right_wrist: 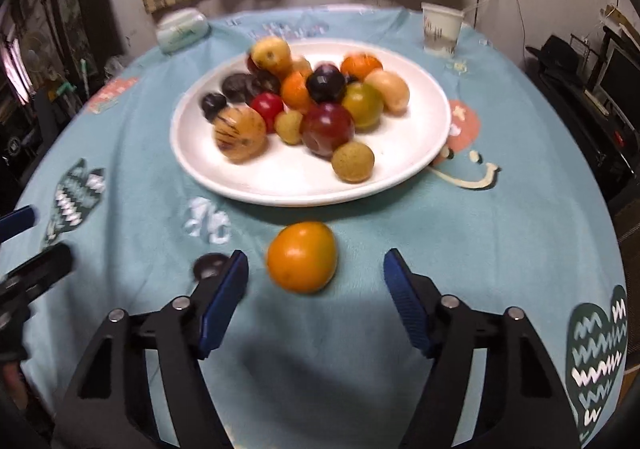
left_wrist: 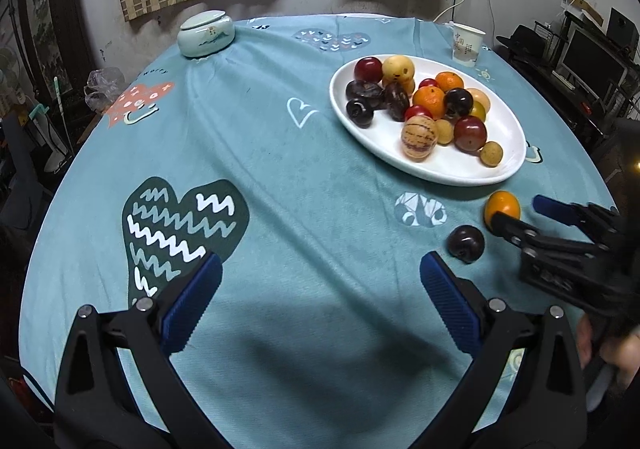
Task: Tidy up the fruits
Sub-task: 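Grasp the orange with the right tool while the left tool grasps the last dark plum, then carry the orange and dark plum onto the plate while opening both tools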
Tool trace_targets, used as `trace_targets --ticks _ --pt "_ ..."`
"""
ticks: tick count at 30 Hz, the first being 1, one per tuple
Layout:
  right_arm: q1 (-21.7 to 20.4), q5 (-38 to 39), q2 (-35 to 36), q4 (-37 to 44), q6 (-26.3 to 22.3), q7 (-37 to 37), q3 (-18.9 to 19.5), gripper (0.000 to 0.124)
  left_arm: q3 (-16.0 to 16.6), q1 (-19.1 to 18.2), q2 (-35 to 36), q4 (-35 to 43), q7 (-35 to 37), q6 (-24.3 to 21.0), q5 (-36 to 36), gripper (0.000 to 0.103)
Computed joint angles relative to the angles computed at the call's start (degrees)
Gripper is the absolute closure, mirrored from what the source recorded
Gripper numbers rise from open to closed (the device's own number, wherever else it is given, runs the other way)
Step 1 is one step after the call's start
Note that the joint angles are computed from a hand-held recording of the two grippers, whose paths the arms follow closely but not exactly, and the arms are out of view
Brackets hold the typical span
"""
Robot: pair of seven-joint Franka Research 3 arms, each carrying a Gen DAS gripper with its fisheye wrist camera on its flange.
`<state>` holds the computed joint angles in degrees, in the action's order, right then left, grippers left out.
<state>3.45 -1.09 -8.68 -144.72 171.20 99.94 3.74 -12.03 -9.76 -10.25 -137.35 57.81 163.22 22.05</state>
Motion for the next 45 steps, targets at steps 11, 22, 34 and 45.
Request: trace_targets --ticks 11,22,34,45 --pt "3.8 18.5 -11.1 -8.3 -0.2 -16.0 -3.6 0.085 -0.9 -2.2 2.4 2.5 2.8 -0.5 -1.6 0.002" --pt "3.6 21.9 -23.5 -18.9 -0.5 -19.6 -7.8 0.084 -3.1 -6.6 13.6 11.3 -2.0 -2.1 8.5 0.012" --pt "4.4 25.3 -25.7 -19.3 -0.8 -22.7 -8.7 0.084 -3.7 -6.5 11.3 7.7 11.4 3.1 -8.7 0.071" --pt "3.9 24.1 -26.0 -18.2 -1.2 -19.7 -4.6 0.084 -0.1 -9.4 2.6 1.1 20.2 5.6 -20.1 0.072"
